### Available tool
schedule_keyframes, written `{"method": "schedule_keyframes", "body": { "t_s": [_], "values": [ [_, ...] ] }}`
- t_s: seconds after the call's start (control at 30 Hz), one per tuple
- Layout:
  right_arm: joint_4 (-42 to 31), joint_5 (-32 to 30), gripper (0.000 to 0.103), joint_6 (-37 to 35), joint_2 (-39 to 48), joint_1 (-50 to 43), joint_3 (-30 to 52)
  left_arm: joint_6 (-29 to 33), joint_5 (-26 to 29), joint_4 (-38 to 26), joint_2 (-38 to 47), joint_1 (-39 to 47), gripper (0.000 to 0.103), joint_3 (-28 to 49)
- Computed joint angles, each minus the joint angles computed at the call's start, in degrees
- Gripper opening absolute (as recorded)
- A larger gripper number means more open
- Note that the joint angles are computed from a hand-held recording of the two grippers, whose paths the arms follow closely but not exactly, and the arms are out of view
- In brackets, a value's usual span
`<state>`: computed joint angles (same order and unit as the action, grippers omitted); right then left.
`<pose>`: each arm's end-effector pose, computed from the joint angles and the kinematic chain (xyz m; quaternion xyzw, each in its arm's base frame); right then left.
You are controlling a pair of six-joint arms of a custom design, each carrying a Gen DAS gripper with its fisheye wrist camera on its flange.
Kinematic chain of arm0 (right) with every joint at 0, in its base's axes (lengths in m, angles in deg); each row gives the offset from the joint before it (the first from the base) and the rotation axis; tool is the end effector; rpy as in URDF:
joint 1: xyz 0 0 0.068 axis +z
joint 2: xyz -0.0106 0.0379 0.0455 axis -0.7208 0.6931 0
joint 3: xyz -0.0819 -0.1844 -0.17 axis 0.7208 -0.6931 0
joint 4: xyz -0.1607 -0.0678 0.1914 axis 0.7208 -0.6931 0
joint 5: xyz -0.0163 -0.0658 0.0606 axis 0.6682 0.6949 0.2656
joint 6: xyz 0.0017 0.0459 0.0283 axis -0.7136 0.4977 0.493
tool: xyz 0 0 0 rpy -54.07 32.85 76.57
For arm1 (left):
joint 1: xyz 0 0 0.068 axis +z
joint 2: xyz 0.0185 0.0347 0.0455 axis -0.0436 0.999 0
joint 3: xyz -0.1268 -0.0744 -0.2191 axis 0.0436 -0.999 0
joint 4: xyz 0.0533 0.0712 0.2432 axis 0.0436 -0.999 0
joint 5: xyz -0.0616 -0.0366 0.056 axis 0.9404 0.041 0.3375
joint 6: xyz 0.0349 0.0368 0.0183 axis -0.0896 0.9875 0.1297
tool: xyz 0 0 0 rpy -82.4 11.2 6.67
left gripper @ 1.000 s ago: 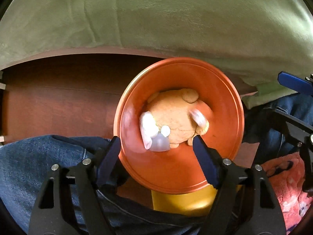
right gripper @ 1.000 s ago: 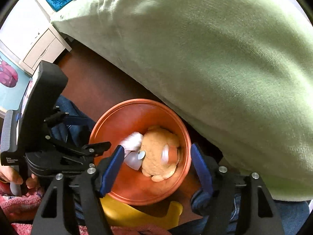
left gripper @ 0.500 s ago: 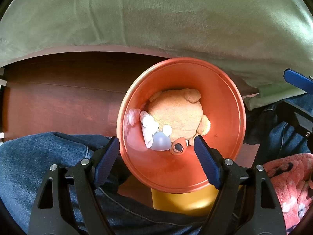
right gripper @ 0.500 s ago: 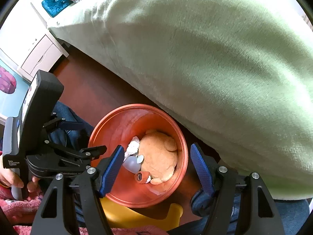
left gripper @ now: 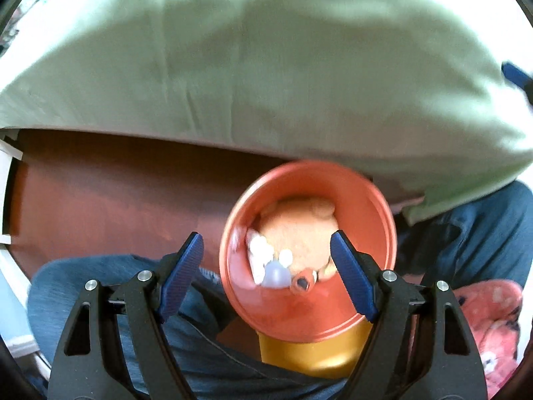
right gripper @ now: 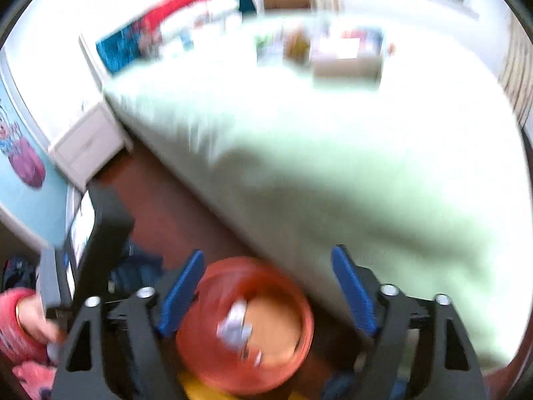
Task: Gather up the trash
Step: 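Grasp the beige plastic cup with the right gripper, then grasp the red-white wrapper with the left gripper while the right gripper holds the cup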
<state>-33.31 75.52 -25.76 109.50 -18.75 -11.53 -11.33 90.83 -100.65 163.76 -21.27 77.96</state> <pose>0.2183 0.1019 0.3061 0.0756 0.9253 0.0523 0.3680 0.3346 -0.1195 0.2155 0.3360 0.9317 -0.0747 0.1160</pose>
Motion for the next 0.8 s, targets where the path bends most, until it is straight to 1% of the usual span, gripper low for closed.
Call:
{"method": "schedule_keyframes", "body": {
  "t_s": [0.03,0.1,0.2,0.27,0.37,0.43,0.5,0.57,0.63,0.7,0.73,0.8],
  "values": [
    [1.49,1.37,0.089,-2.16,0.2,-1.39,1.36,-0.23,0.55,-0.22,-0.29,0.27,0.077,1.0],
    [3.59,3.15,0.097,-5.25,1.76,-3.83,3.79,-0.71,1.5,-0.63,-0.53,0.85,0.079,2.69],
    [8.5,4.98,0.097,-10.43,6.25,-8.13,7.54,-1.19,2.75,-1.06,-0.67,1.96,0.079,4.77],
    [10.52,3.27,0.097,-12.27,10.75,-11.58,11.02,-1.81,3.1,-1.23,-0.44,2.38,0.079,5.81],
    [10.75,1.17,0.097,-13.08,17.3,-15.57,16.42,-2.25,3.62,-1.35,-0.4,2.93,0.079,6.6],
    [10.53,0.93,0.097,-14.25,20.9,-17.46,19.17,-2.29,3.56,-1.16,-0.69,2.81,0.079,6.41],
    [8.83,-0.44,0.097,-15.25,25.96,-19.44,23.86,-2.32,3.8,-1.18,-1.47,2.92,0.079,5.83],
    [6.72,0.3,0.097,-16.13,30.02,-20.22,27.75,-2.65,3.81,-1.05,-1.49,2.84,0.079,5.83],
    [4.95,-0.4,0.093,-16.66,33.0,-21.03,30.17,-2.71,3.93,-0.9,-1.46,3.02,0.079,5.65],
    [2.67,-2.27,0.079,-16.5,35.51,-22.01,32.9,-2.86,4.01,-0.98,-1.34,3.04,0.079,5.93],
    [2.69,-3.37,0.078,-15.95,35.64,-22.49,33.05,-2.9,4.07,-1.27,-1.18,3.12,0.079,6.43],
    [3.58,-3.1,0.078,-14.92,33.88,-22.14,31.22,-2.91,4.38,-1.56,-1.2,3.18,0.079,7.01]
  ]
}}
